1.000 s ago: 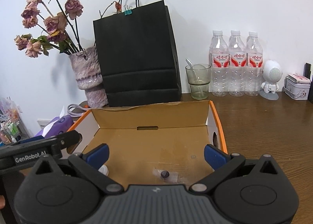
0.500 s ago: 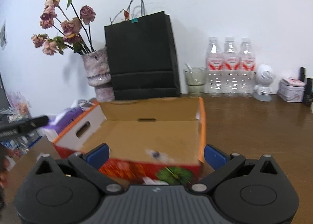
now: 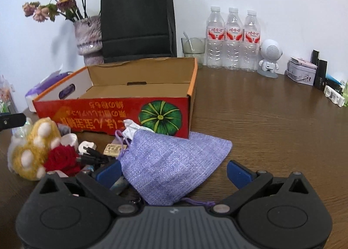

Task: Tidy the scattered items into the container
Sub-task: 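Grasp the plush sheep with the left gripper while the right grasps the lavender pouch, then carry the sheep and pouch into the box and open both grippers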

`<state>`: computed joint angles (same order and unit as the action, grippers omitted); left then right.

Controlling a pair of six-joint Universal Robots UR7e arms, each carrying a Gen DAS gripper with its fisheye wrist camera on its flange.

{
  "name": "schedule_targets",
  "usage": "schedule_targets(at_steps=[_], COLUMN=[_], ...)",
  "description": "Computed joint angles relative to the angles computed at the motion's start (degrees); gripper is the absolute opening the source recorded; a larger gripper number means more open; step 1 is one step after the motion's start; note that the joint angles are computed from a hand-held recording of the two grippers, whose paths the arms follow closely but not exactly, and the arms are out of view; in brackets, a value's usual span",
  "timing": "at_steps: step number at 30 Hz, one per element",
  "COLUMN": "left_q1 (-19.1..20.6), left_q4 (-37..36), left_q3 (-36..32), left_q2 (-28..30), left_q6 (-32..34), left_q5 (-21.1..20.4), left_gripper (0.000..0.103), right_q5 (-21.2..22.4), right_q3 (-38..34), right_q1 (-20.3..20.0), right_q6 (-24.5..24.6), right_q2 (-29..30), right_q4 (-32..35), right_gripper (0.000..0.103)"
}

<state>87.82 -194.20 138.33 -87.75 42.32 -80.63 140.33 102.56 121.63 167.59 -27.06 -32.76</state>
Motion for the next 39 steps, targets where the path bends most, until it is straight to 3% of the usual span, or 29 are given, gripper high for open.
schedule_targets(at_steps=[5,19,20,21,22,23,25,29,33,39], left_q1=[-0.40,-0.78,-0.63,-0.44,-0.30,-0.05,0.13,0.15,-0.09,0.13], left_q4=[0.69,2.71,3.49,4.61,6.08,7.83,8.41,6.04,5.99,7.62], left_q3=[-0.01,-0.79,-0.95,-1.17,-1.46,-1.77,-1.32,0.24,1.08,1.86], left_q2=[1.33,3.33,3.28,3.12,2.83,2.36,1.37,-0.78,-3.30,-5.70], left_q6=[-0.97,-2.58,-2.79,-3.21,-3.78,-4.27,-4.12,-3.34,-3.51,-3.99], left_q5=[1.32,2.59,2.12,1.61,1.22,0.42,-1.04,-3.28,-4.29,-5.12], left_gripper=[0.103,0.102,0.098,0.078,0.050,0.049,0.046,0.046,0.046,0.047], right_q5=[0.71,-3.56,-4.29,-5.29,-6.60,-7.37,-7.24,-7.68,-7.75,-9.59], right_q3=[-1.09,-1.04,-0.82,-0.61,-0.25,0.04,0.60,3.71,7.65,11.04], right_q1=[-0.42,-2.97,-3.12,-3.31,-3.57,-3.63,-3.23,-2.13,-0.62,0.85], right_q6=[-0.41,1.66,1.44,1.55,1.85,2.13,1.51,-0.14,-1.95,-1.28], right_q2=[0.67,0.31,0.19,0.01,-0.29,-0.54,-0.84,-2.32,-4.13,-6.65], right_q4=[-0.02,0.84,0.69,0.92,1.22,1.33,0.52,-4.65,-11.63,-14.65], right_gripper=[0.103,0.101,0.096,0.089,0.069,0.045,0.025,0.015,0.013,0.013])
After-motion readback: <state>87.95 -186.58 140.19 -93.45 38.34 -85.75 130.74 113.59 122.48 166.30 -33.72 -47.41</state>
